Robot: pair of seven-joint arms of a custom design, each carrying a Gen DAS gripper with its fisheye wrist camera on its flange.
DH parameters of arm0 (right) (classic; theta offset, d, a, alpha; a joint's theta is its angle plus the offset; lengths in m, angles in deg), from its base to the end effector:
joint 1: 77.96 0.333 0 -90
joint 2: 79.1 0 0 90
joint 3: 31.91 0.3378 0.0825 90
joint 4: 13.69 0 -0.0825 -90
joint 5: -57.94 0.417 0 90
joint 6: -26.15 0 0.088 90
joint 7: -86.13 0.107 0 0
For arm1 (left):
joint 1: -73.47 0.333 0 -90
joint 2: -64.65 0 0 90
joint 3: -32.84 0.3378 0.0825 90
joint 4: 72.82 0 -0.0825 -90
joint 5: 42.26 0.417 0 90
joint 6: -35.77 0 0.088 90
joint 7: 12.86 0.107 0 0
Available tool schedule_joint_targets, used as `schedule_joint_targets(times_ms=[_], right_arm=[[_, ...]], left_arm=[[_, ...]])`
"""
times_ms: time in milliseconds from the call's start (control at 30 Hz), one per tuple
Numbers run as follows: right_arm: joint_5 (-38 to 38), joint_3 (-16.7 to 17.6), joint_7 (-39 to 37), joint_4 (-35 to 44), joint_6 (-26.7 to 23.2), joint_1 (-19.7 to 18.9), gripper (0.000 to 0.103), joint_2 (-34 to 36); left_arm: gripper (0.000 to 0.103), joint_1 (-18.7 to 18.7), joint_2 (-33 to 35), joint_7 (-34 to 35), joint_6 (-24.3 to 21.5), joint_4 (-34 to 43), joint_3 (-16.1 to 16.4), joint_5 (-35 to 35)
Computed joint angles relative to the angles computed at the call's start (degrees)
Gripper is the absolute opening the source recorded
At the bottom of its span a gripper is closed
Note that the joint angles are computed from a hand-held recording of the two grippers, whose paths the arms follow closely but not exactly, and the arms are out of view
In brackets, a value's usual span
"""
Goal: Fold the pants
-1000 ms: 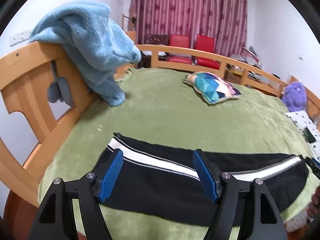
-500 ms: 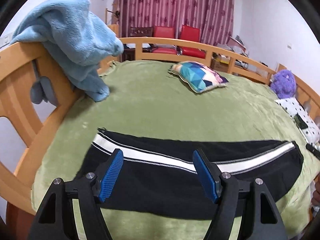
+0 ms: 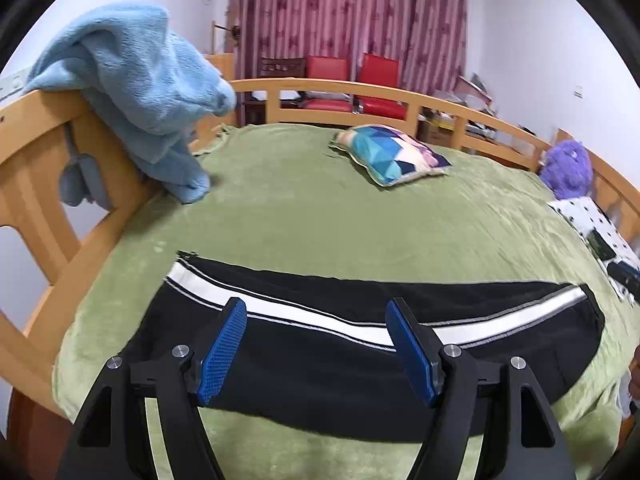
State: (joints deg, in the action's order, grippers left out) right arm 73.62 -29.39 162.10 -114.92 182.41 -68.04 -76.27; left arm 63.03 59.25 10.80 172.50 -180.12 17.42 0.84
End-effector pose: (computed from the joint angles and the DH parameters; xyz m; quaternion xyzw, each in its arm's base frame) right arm 0.6486 0.1320 0.6476 -0.7097 0.5435 -0.2390 0.3792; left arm 0.5489 -0.2667 0.6347 -0.7259 0.5367 -0.2807 0.3259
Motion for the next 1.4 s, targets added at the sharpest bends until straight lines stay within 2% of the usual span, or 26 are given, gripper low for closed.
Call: schedule_joint_targets(times_ms=[167,400,567,700,800,900,1067,1300,1400], right_arm=[[1.5,1.1,-4.3,4.2,-2.7,-0.3,0.079,4.4],[4.2,3.1,-7.0,7.8,-6.3,-1.9,0.079,9.6],[2.9,3.3,-5.9,6.9,-5.2,-1.4,0.079,10.0],[0.2,2.8,-2.1,5.2,-4.4,-0.7,0.079,8.6],[-4.9,1.6,4.0,2.6,-4.1,0.6,0.079,5.9],[-10.0,0.8,8.6,0.7,-4.1,1.6,0.079,3.3],[-16.7,0.0,15.7,-1.8,-4.0,2.3,0.079,-1.4],[-21.5,-0.4,22.4,-3.6,-5.9,2.1,0.079,-4.8],[-19.6,-0.7,21.5,-5.1,-5.7,2.3,0.079,-6.2]], left_arm=[[0.070,1.1,-1.6,-3.4,-2.6,-0.2,0.3,0.2],[0.071,3.4,-4.8,-4.0,-8.8,-1.1,0.1,1.9],[0.071,5.9,-8.9,-3.3,-8.0,-4.7,0.3,0.9],[0.071,8.0,-10.0,-1.2,-4.0,-6.2,0.4,-0.4],[0.071,9.0,-9.0,0.9,0.8,-6.2,0.5,-1.0],[0.071,9.3,-7.5,4.3,6.3,-6.0,0.9,-2.7],[0.071,8.8,-3.5,10.2,11.8,-3.7,1.2,-5.1],[0.071,7.2,-1.6,13.9,15.7,-3.7,1.6,-7.7],[0.071,6.8,-1.6,14.3,16.2,-4.2,1.5,-8.3]])
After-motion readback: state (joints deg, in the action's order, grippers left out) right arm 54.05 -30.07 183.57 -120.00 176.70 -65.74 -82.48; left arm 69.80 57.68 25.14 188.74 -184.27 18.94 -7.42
